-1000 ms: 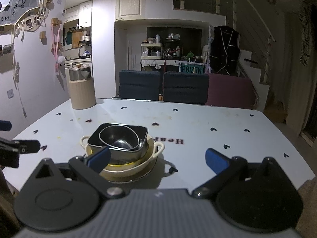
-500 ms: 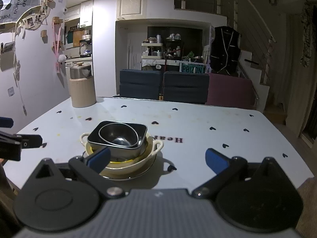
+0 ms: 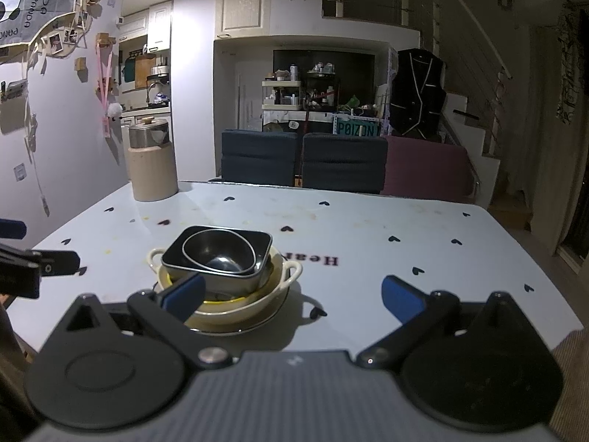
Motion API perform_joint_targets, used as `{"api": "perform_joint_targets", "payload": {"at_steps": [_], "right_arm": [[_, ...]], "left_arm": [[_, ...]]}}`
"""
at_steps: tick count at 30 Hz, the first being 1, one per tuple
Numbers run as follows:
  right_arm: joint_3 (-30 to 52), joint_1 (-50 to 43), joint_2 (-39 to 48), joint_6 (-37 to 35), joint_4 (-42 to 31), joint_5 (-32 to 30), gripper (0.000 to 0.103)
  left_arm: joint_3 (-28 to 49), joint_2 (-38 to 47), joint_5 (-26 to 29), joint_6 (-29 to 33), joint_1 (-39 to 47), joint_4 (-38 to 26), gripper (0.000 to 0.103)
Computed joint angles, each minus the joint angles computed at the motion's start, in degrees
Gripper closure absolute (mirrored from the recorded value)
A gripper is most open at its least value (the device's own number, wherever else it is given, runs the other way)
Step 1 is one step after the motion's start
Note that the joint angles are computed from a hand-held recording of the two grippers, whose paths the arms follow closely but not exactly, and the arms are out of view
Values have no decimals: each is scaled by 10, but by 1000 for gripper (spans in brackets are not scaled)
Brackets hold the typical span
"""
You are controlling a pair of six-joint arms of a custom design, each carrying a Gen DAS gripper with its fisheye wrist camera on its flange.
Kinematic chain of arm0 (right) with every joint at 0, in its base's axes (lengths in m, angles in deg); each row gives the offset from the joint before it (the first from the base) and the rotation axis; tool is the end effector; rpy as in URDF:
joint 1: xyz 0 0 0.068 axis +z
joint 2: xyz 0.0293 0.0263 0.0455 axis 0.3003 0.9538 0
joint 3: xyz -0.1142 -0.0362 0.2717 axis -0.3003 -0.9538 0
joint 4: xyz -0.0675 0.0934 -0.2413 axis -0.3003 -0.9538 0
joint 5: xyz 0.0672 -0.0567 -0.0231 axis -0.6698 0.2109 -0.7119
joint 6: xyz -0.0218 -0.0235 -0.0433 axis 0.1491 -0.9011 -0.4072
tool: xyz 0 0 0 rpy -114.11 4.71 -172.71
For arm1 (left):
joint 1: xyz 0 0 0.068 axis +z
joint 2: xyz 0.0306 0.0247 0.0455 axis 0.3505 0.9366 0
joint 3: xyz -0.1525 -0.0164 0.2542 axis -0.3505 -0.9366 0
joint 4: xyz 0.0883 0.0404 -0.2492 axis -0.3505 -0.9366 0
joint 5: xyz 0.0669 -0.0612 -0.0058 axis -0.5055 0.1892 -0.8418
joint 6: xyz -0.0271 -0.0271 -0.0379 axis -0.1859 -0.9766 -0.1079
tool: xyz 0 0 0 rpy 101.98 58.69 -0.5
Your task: Organize plates and bowls
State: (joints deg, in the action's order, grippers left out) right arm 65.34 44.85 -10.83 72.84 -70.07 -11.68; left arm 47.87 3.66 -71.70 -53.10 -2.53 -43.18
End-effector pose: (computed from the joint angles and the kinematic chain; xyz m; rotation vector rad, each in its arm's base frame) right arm 0.1561 0.0535 0.1523 0.3720 2.0208 -0.2628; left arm 0.1965 -0.0882 0.1878 0.6692 2.0220 -0.2623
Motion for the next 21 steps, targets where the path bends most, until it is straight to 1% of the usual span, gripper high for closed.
{"api": "perform_joint_targets", "payload": {"at_steps": [21], "right_arm": [[0, 10, 7, 8, 2, 8, 0]], "left_arm": [[-2, 6, -6, -2, -7, 6, 0]]}}
